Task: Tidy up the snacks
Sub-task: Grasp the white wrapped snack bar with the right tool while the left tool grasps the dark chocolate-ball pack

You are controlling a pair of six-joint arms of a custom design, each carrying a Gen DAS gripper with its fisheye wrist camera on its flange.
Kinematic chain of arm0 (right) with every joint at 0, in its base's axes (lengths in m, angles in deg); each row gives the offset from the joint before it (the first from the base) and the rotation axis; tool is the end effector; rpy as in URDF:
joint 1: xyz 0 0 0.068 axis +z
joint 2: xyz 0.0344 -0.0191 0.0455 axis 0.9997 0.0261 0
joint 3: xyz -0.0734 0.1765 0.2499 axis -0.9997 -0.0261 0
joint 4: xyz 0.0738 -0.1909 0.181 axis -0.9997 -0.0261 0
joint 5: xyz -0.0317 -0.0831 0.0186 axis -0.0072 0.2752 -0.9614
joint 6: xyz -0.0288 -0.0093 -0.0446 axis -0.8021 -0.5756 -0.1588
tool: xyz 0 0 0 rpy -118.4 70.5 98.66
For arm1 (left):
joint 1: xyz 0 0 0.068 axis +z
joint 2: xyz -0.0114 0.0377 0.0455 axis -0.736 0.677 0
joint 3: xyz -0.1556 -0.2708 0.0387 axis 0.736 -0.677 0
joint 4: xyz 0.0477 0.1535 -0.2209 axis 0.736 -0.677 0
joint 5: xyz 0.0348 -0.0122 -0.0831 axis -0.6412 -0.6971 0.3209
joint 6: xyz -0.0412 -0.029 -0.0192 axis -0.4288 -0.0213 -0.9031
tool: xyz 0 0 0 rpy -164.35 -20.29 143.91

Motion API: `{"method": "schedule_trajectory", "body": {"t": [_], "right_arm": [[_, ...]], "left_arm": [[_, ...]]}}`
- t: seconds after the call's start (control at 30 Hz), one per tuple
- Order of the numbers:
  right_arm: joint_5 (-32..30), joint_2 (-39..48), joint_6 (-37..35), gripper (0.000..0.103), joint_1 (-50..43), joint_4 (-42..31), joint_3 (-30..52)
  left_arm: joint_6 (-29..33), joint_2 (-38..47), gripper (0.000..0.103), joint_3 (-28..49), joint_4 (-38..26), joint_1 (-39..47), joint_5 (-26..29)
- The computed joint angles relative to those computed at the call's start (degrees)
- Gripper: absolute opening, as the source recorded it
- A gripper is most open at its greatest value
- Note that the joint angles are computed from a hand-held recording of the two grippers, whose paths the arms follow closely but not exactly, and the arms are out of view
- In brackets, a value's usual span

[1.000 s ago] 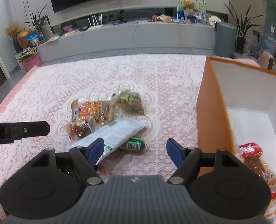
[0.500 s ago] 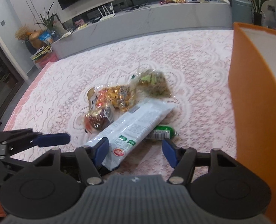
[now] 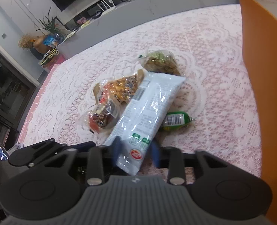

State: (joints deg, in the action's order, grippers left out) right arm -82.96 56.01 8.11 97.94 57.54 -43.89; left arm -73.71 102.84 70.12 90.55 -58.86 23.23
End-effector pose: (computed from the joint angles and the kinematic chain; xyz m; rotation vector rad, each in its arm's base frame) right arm 0.3207 0.0704 0.0905 -0.3040 2.5483 0.7230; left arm 0.1927 -0.0427 0.0526 0.3752 2.4324 -0.1788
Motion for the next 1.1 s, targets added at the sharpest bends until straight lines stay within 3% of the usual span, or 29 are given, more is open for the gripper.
{"method": "schedule_trajectory", "body": {"t": [0.07, 0.2, 0.53, 0.67, 0.8, 0.93, 0.97, 1.1], "right_arm": [[1.5, -1.4, -1.4, 0.009, 0.6, 1.5, -1.3], [4.5, -5.3, -3.7, 0.002, 1.4, 1.8, -3.8], [16.5, -11.0, -9.3, 0.002, 1.9, 2.1, -9.7], [14.2, -7.4, -6.1, 0.027, 0.5, 0.2, -6.9], [13.4, -5.6, -2.1, 0.049, 0.0, 2.5, -5.8], [12.6, -4.4, 1.0, 0.063, -0.3, 5.5, -5.1], [12.2, -3.9, 1.7, 0.072, -0.4, 6.1, -4.8], [12.2, -2.0, 3.3, 0.079, -0.1, 5.6, -2.7]], "left_arm": [[0.6, 0.7, 0.088, -0.2, 0.8, -0.6, -0.5], [0.4, 2.1, 0.089, -0.2, 2.5, 0.0, -0.1], [-1.0, 7.4, 0.090, -0.5, 11.6, -2.6, -2.8], [-1.5, 9.1, 0.088, -0.8, 14.5, -3.7, -4.1], [-1.8, 8.2, 0.078, -0.6, 13.1, -3.3, -3.1], [-2.3, 7.4, 0.074, -0.4, 11.8, -3.2, -3.2], [-2.3, 7.0, 0.072, -0.4, 11.3, -3.4, -3.4], [-3.2, 5.8, 0.063, -0.2, 9.8, -3.7, -4.5]]}}
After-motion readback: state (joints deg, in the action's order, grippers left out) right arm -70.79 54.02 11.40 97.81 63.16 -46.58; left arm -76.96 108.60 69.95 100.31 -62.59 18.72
